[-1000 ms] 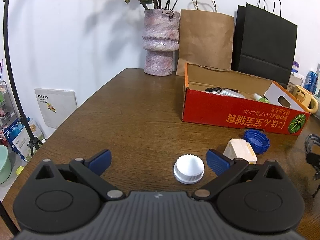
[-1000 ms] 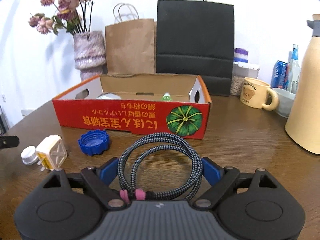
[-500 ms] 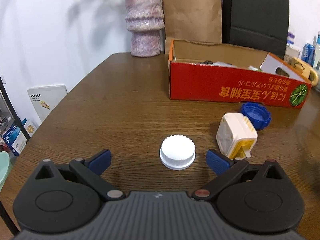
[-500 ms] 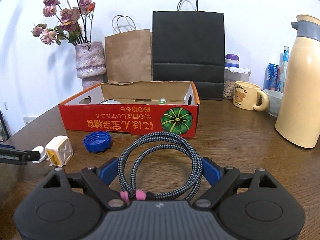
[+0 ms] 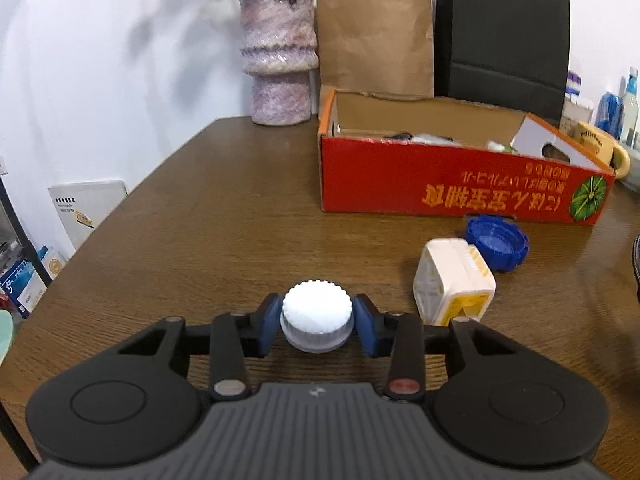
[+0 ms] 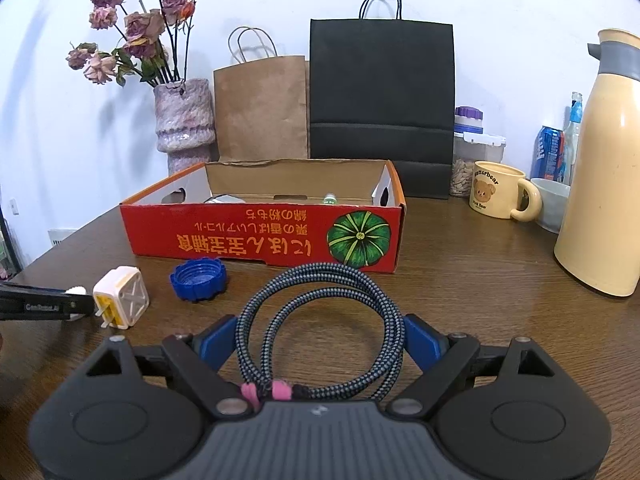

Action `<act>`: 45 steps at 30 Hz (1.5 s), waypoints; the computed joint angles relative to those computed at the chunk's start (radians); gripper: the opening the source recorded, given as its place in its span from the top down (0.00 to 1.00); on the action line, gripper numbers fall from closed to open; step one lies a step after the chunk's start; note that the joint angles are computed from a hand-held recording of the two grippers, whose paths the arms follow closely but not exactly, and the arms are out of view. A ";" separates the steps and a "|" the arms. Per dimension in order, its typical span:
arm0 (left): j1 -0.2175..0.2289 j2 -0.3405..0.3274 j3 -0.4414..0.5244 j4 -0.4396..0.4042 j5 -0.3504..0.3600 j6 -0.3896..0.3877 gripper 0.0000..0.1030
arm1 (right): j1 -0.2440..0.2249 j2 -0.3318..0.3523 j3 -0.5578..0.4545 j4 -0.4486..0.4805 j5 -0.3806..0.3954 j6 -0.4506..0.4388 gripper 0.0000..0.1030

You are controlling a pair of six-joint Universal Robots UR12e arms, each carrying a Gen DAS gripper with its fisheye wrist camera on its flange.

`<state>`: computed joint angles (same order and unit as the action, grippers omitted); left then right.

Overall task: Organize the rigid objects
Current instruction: 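Close the left gripper on the second white screw cap while the right gripper holds the cable, then carry the white cap and braided cable over the red box with both grippers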

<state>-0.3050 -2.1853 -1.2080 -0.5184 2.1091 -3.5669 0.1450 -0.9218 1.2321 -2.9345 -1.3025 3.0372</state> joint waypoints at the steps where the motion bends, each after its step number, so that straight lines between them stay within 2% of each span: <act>1: 0.000 0.001 -0.002 0.009 0.005 -0.003 0.60 | 0.000 0.000 0.001 -0.001 0.000 -0.001 0.15; 17: -0.019 0.014 -0.031 0.116 0.078 -0.007 0.60 | 0.000 -0.001 0.004 -0.020 0.000 -0.001 0.15; 32: -0.050 0.013 -0.020 0.176 0.061 -0.008 0.60 | -0.002 -0.007 0.013 -0.063 0.020 0.007 0.15; 45: -0.057 -0.021 0.075 0.183 0.047 0.028 0.60 | 0.001 0.007 -0.035 -0.075 0.035 0.000 0.15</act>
<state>-0.3624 -2.2067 -1.1329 -0.3355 2.1558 -3.5390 0.1458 -0.9145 1.1972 -3.0091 -1.2678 3.0372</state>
